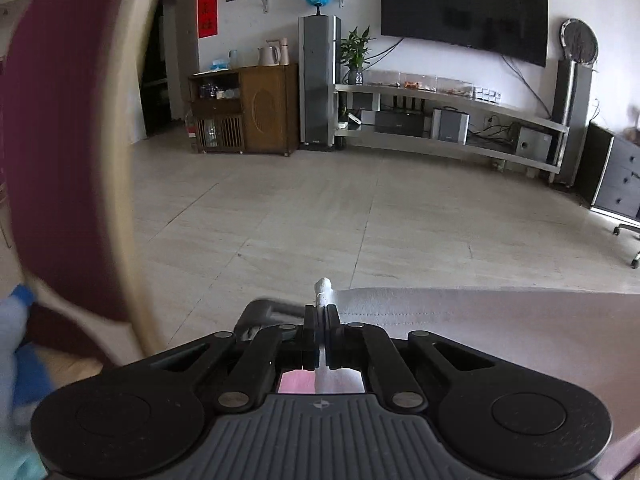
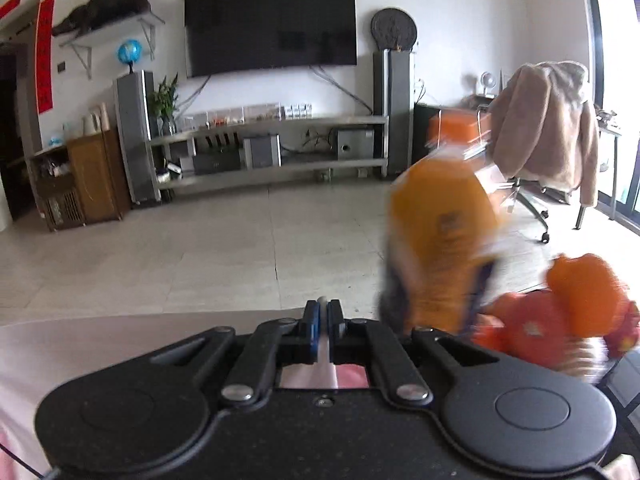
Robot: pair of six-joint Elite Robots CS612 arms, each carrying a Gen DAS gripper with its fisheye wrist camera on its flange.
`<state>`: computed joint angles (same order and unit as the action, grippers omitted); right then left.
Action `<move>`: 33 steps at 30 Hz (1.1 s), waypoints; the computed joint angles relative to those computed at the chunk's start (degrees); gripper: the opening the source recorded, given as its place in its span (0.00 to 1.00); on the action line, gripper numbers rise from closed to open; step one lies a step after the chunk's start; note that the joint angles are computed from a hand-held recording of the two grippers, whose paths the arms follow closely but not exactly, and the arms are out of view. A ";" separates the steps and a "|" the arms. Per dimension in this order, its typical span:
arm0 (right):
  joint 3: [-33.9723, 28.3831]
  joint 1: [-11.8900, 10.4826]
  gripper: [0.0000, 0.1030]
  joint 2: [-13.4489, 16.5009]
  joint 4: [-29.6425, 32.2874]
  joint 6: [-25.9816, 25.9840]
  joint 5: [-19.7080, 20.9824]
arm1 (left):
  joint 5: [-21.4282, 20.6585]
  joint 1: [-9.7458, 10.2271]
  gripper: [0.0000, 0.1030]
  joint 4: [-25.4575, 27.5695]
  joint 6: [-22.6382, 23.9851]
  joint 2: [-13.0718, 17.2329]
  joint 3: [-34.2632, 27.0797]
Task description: Fold clothes
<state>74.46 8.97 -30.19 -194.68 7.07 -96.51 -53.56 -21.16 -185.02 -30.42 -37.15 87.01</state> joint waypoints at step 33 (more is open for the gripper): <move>32.17 -9.89 0.30 -9.04 0.03 20.70 26.66 | -19.16 -2.72 0.38 -12.35 -22.84 -8.07 29.07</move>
